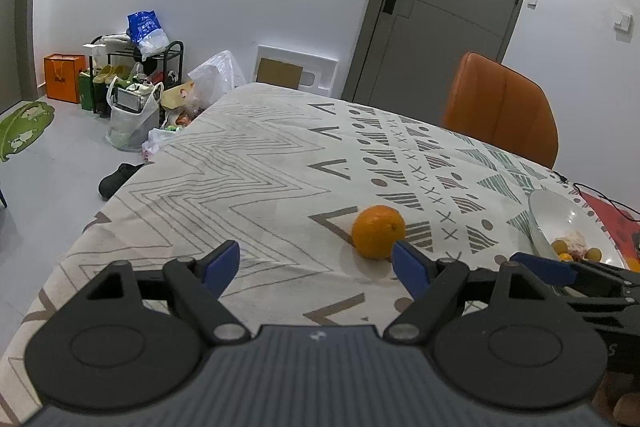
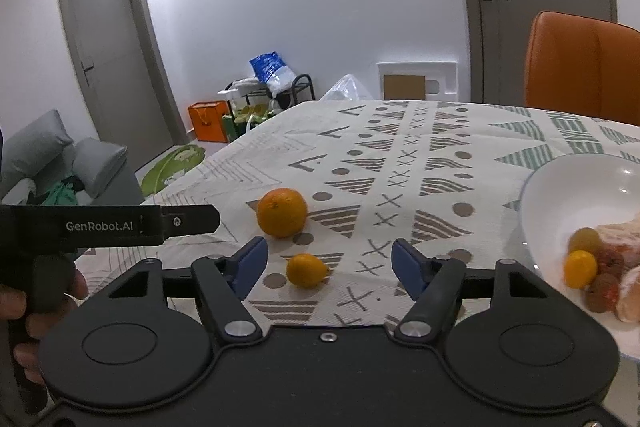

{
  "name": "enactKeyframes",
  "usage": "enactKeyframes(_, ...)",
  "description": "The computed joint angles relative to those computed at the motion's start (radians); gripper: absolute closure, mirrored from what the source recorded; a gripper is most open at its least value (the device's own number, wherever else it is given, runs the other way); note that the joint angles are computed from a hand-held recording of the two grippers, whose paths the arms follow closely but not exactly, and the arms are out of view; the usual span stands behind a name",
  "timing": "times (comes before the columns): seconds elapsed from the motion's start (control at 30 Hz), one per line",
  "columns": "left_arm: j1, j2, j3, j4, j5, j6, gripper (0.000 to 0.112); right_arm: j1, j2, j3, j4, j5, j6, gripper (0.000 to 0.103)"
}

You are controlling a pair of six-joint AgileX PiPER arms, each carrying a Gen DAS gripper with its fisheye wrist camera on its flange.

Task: Organize fruits
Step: 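Grasp the large orange with the left tool while the right tool grasps a small mandarin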

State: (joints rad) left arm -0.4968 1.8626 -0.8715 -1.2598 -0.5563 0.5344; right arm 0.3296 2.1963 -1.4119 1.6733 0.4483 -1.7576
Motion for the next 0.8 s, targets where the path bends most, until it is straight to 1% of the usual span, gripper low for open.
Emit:
enactKeyframes(0.1,0.017,0.003,0.012,0.048,0.008,-0.047,0.030,0.017,0.017,-0.028,-0.042,-0.009,0.040,0.038)
enactKeyframes(0.17,0.029,0.004,0.019,0.076,0.015,-0.076,0.030,0.026,0.033,-0.051,-0.086,-0.014,0.085,0.042)
enactKeyframes(0.3,0.045,0.008,0.025,0.109,0.024,-0.107,0.031,0.043,0.060,-0.085,-0.147,-0.022,0.146,0.044)
enactKeyframes(0.33,0.050,0.009,0.026,0.119,0.028,-0.115,0.031,0.045,0.065,-0.090,-0.155,-0.022,0.154,0.046)
enactKeyframes(0.4,0.057,0.013,0.024,0.134,0.039,-0.127,0.031,0.048,0.081,-0.113,-0.197,-0.020,0.196,0.056)
enactKeyframes(0.43,0.061,0.016,0.017,0.134,0.045,-0.124,0.031,0.050,0.090,-0.125,-0.228,-0.020,0.226,0.068)
enactKeyframes(0.47,0.063,0.021,0.012,0.138,0.049,-0.126,0.032,0.051,0.096,-0.137,-0.265,-0.021,0.263,0.075)
enactKeyframes(0.5,0.065,0.024,0.006,0.143,0.053,-0.127,0.032,0.050,0.102,-0.148,-0.295,-0.017,0.294,0.075)
enactKeyframes(0.8,0.066,0.079,-0.074,0.161,0.090,-0.107,0.033,0.021,0.077,-0.121,-0.244,-0.018,0.253,0.076)
